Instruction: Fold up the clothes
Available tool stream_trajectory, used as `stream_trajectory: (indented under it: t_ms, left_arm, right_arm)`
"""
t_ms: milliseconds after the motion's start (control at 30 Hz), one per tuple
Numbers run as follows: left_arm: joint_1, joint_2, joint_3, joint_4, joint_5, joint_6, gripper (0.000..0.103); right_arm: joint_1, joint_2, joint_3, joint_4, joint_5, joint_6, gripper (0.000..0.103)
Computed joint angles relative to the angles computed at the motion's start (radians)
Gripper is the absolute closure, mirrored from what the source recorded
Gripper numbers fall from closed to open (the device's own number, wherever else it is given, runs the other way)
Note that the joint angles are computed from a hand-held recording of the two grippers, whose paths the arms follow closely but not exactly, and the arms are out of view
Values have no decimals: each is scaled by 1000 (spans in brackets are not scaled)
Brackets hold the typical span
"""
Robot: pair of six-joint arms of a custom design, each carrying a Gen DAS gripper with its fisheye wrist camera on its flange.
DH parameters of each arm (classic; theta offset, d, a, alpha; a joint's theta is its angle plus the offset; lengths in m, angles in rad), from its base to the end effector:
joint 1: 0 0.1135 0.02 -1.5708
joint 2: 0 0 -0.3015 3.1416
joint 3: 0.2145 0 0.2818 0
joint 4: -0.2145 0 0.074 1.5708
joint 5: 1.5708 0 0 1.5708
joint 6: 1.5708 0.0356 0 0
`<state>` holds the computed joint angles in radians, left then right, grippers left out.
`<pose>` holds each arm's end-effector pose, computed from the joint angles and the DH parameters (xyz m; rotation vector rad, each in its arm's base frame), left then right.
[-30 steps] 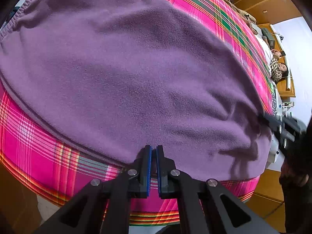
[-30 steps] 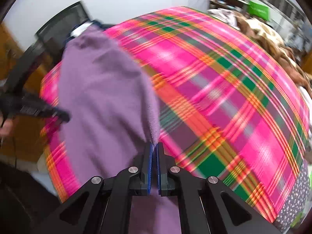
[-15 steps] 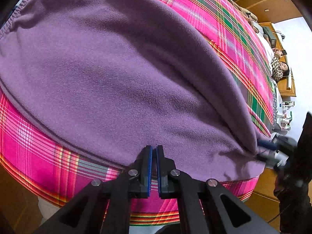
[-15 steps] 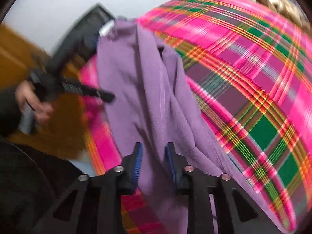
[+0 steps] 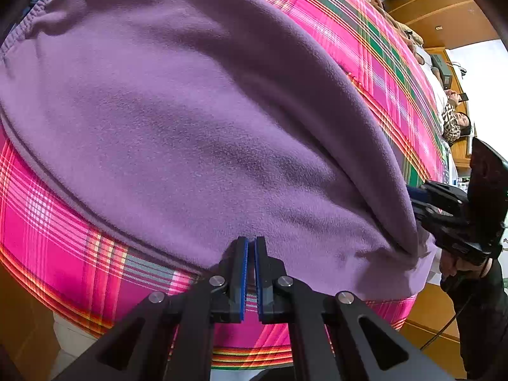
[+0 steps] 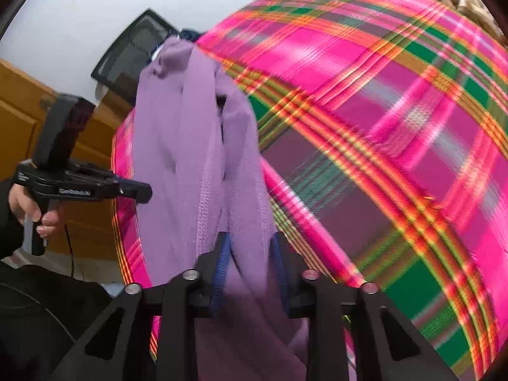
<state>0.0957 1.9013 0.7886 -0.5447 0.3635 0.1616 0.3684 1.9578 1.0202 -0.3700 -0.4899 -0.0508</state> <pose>0.2840 0.0145 0.0714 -0.0762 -3.0492 0.5729 0.3415 0.1498 0.1044 -0.6885 2.7812 0.7667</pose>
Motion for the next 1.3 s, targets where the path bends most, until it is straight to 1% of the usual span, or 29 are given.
stream_trajectory:
  t_ms: [33,133,167,200,267,333,400,433,467,533,600,667,733,767,833,867,967,1033,1100,1167,1200,1300]
  left_arm:
    - [6,1,2,-2,1,4,99]
    - [24,5,7,-9,3,18,99]
    - [29,5,7,-9,3,21,99]
    - [36,6,8,-10,5,26,99]
    - [51,8,10,-14,7,35,99]
    - [62,12,15,-19,7,45,99]
    - [46,-35,-41,-2,7,26,99]
    - [36,-93,-91,-5,7,16,99]
    - [26,-155,-138,-17,9,7,99]
    - [31,-170,-148,-21,4,14,99]
    - [39,-174,-150,-29,2,24,99]
    - [45,-178,-151,-38,-2,35,99]
    - [51,-182,-151,-50,-9,49,99]
    - [52,-184,-151,-54,-12,52,99]
    - [56,-193,-153,-63,-22,58,99]
    - [56,-197,-156,-64,-26,59,99]
    - [61,-209,-161,-75,-38,63,99]
    - [61,-215,-163,-81,-47,60,99]
    - [66,-223,-166,-88,-53,65,99]
    - [76,-230,-170,-97,-59,78,99]
    - [84,-232,-170,-102,-59,85,99]
    - [107,-242,-176,-115,-60,106,99]
  right_arm:
    - [7,2,3,-4,26,-8,94]
    - [-6,-18,15,1,65,-17,95]
    - [-16,-27,17,12,84,-10,99]
    - [-27,-35,20,21,102,-3,100]
    - [-82,-40,29,19,123,47,96]
    - [-136,-41,45,12,143,94,96]
    - [-179,-67,31,-21,101,45,93]
    - [-193,-82,20,-41,79,13,90]
    - [-203,-94,4,-68,58,-40,88]
    - [-216,-103,-29,-115,43,-125,83]
    - [-201,-113,-68,-147,32,-166,80]
    - [-184,-100,-95,-146,49,-183,79]
    - [-184,-122,-130,-97,125,-169,97]
    - [-185,-132,-147,-72,162,-162,97]
    - [-222,-160,-172,-13,244,-96,96]
    - [-247,-168,-173,-7,286,-72,95]
    - [-317,-218,-184,-27,246,-56,93]
    - [-296,-269,-196,-46,188,-74,91]
    - [-208,-287,-200,-49,136,-71,87]
    - [-117,-282,-196,-37,94,-63,77]
    - [-72,-269,-191,-24,77,-57,70]
    - [37,-239,-208,38,86,-37,69]
